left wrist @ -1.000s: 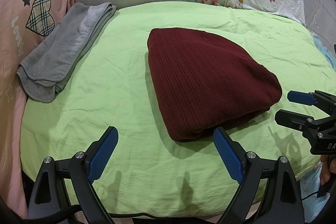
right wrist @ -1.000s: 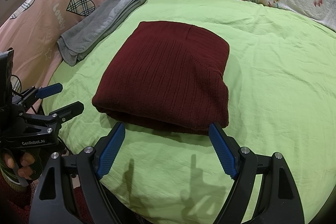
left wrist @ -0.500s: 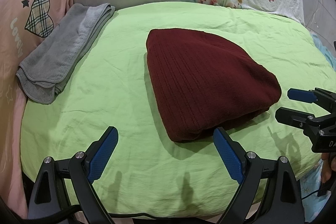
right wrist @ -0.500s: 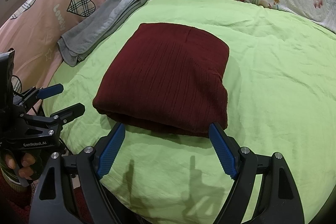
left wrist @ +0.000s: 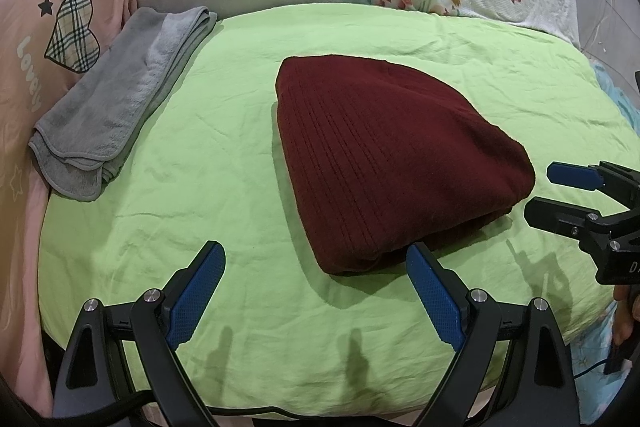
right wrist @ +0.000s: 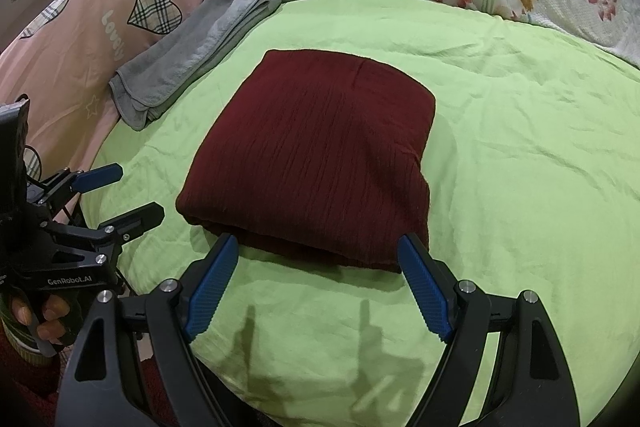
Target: Fold large clothes
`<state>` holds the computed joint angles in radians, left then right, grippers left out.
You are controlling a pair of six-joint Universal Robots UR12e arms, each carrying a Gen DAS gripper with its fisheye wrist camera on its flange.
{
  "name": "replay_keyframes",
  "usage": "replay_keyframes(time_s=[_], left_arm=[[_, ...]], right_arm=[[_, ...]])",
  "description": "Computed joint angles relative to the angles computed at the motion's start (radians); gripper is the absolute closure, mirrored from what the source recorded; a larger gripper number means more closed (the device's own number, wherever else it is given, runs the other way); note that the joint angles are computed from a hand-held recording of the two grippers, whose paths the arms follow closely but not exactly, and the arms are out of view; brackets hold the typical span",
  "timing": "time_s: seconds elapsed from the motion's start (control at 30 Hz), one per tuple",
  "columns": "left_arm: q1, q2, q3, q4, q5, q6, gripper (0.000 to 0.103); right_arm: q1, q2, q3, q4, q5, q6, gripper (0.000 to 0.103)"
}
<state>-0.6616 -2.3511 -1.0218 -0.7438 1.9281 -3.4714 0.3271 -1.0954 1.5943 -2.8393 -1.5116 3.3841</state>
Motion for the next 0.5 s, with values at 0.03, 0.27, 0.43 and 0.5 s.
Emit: replay_keyframes(time_s=[0.03, 0.27, 0.43, 0.5], left_arm=[[0.0, 0.0, 0.0, 0.0, 0.0, 0.0, 0.011], [0.0, -0.002, 0.005, -0.003, 0.004, -0.004, 0.01], [0.0, -0.007, 0.014, 0.002, 0.01, 0.006, 0.011], [0.001, -0.008, 0.016, 0.003, 0.012, 0.01, 0.011]], right_arm=[[0.0, 0.0, -0.001, 0.0, 0.0, 0.0, 0.021], [0.0, 0.002, -0.008, -0.001, -0.004, -0.003, 0.021], [0.002, 0.002, -0.01, 0.0, -0.006, -0.003, 0.021], [0.001, 0.002, -0.01, 0.0, -0.004, -0.003, 0.021]])
